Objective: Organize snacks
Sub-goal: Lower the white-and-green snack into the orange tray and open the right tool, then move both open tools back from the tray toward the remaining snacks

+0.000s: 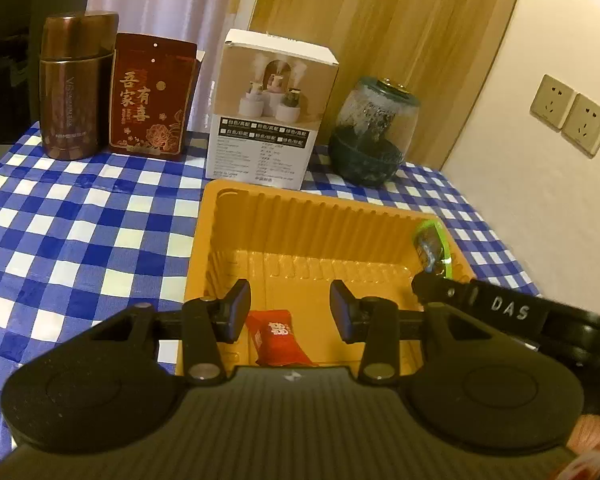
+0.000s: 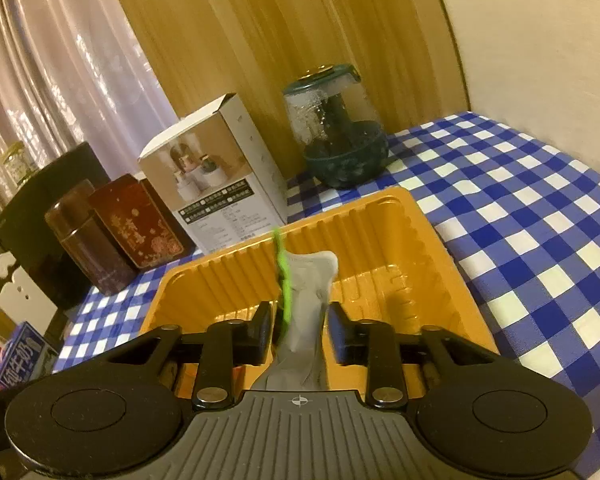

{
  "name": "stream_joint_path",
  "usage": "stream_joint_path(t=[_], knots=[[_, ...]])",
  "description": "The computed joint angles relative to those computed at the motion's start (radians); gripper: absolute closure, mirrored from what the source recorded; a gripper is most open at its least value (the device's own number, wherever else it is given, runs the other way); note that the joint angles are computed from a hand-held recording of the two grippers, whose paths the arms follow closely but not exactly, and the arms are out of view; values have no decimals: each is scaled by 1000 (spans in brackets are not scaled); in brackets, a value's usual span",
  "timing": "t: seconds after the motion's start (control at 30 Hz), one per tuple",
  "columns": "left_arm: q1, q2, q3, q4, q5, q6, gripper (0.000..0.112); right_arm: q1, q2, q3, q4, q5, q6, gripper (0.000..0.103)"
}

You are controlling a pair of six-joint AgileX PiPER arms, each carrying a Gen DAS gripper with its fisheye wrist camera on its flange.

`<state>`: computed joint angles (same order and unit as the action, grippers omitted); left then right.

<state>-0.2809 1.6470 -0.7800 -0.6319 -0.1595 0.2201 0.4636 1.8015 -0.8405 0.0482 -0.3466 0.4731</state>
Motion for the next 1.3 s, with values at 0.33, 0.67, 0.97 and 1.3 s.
stream_joint_path(t=[0.33,0.67,0.97,1.3], knots=[[-14,-15,14,-69,-17,70,72,-18,-42,49,107,-49,-73,22],[-44,-45,14,-326,-20,328,72,11,-85,71,238,-44,-230,22],[-105,-91,42,-582,-84,570,62,53,-170,134,400,-59,-401,22],[-186,-224,148,-764,-146,715,47,60,-330,294,457,-77,-464,22]])
